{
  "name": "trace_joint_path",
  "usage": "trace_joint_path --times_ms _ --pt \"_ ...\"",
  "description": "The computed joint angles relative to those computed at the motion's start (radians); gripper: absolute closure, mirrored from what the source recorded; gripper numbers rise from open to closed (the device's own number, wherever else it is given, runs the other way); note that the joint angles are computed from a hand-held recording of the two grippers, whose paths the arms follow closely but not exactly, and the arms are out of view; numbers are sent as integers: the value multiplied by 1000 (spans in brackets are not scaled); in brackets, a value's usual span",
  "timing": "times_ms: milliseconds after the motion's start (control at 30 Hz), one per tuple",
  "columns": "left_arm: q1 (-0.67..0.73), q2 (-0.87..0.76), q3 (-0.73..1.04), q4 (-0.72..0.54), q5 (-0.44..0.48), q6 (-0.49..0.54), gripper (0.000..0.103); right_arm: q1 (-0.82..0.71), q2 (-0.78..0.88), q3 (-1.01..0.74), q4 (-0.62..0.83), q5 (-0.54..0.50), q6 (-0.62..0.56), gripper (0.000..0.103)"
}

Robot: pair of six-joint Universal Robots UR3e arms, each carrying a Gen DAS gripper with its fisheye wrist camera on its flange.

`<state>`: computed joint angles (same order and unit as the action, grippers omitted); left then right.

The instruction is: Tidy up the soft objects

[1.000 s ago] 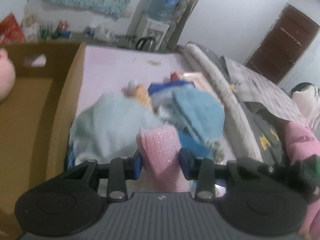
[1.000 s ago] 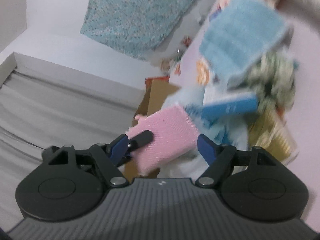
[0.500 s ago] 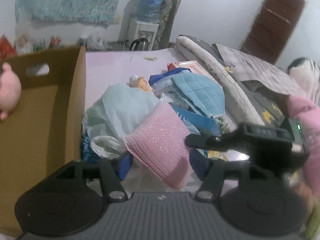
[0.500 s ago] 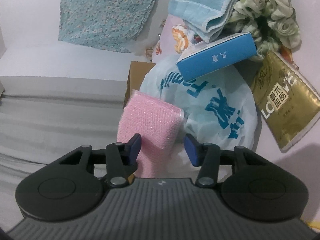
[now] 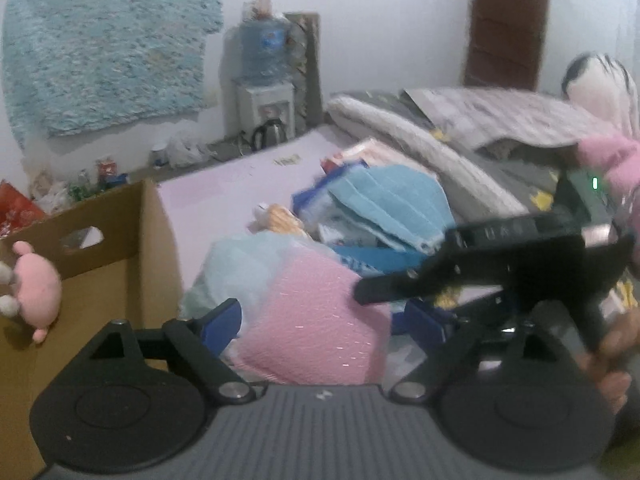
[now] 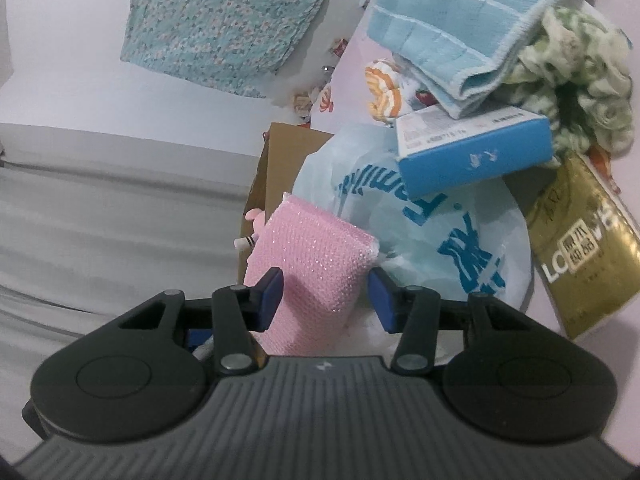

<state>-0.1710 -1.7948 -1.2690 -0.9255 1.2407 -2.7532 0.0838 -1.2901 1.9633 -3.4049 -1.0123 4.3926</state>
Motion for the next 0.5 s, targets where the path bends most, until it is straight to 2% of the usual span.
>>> trace_joint_path --times_ms 133,267,367,500 --pt "-51 -33 -6 19 100 20 12 -13 -11 -19 36 18 -28 55" --pt "-32 -12 -51 14 69 49 13 -33 -18 -41 63 61 -67 55" --pt "-40 -27 -47 28 94 43 13 -36 -9 -79 105 81 -92 55" --pt "-47 -70 12 -14 111 27 13 -35 7 -106 121 97 -106 55"
